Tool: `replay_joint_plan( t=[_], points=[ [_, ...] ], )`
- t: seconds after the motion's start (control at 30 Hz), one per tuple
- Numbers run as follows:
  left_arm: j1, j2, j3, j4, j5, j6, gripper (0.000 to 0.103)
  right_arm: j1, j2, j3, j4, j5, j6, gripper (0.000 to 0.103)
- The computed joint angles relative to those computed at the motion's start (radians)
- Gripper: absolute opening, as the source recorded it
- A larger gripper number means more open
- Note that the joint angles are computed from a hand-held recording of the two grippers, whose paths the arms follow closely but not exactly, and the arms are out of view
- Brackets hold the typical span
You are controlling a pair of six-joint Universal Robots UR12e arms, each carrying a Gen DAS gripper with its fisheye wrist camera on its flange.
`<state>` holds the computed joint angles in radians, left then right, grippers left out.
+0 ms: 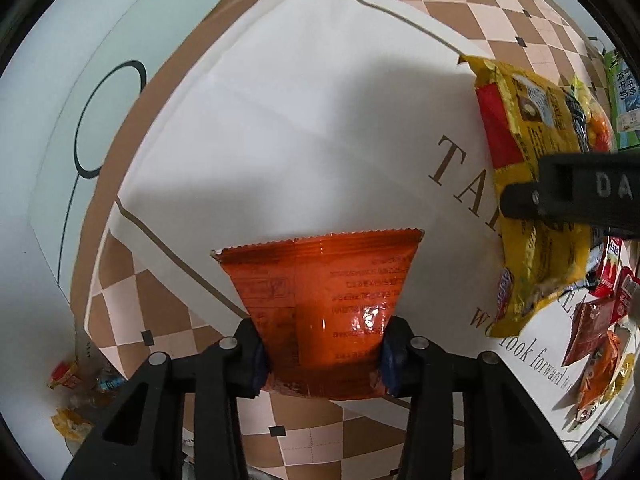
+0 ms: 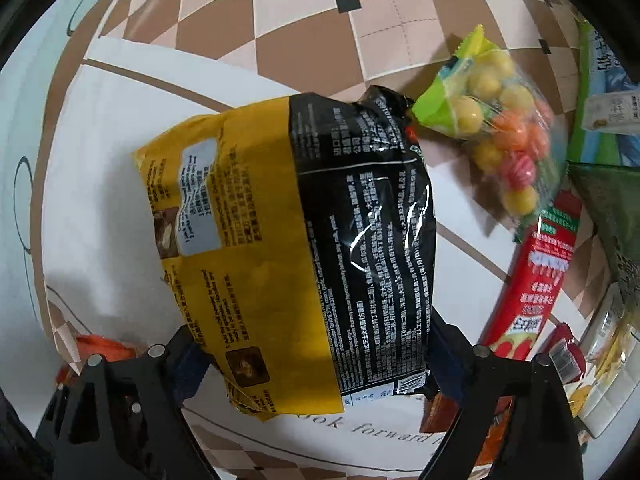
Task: Organize snacks
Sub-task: 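Carry the orange packet and yellow-black bag into the cardboard box with both tools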
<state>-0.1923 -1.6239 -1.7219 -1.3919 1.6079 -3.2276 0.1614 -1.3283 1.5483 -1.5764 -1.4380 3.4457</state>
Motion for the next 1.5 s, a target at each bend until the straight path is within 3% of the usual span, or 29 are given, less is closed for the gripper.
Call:
replay_joint_plan(
  t=[0.33,0.57,0.63,0.77,0.93,1.13,1.3,1.5],
  points=[
    [-0.005,0.039,0.017,0.02,0.0,0.028,0.038,-0.057,-0.123,0.085,-0.078,0.081,0.001,0.093],
    [-0.033,0.062,0.116,0.044,-0.067,0.061,0.038,-0.161,-0.266,0.122,-0.084,0.165,-0.061,0.093],
    [-0.05,0.04,0.185,0.042,-0.093,0.077,0.038,-0.187,-0.299,0.12,-0.085,0.178,-0.059,0.093],
    [-0.102,-0.008,0.295,0.051,-0.145,0.119,0.038,-0.283,-0.372,0.129,-0.082,0.209,-0.055,0.093],
    [-0.181,-0.103,0.449,0.032,-0.2,0.146,0.038,-0.39,-0.428,0.121,-0.083,0.218,-0.045,0.093],
    [-0.259,-0.267,0.661,-0.051,-0.256,0.143,0.038,-0.542,-0.423,0.096,-0.085,0.187,-0.06,0.093],
    [-0.302,-0.442,0.884,-0.209,-0.287,0.136,0.038,-0.608,-0.352,0.072,-0.084,0.136,-0.057,0.093],
    [-0.34,-0.66,1.179,-0.449,-0.285,0.147,0.038,-0.64,-0.242,0.035,-0.033,0.084,-0.072,0.093]
  ],
)
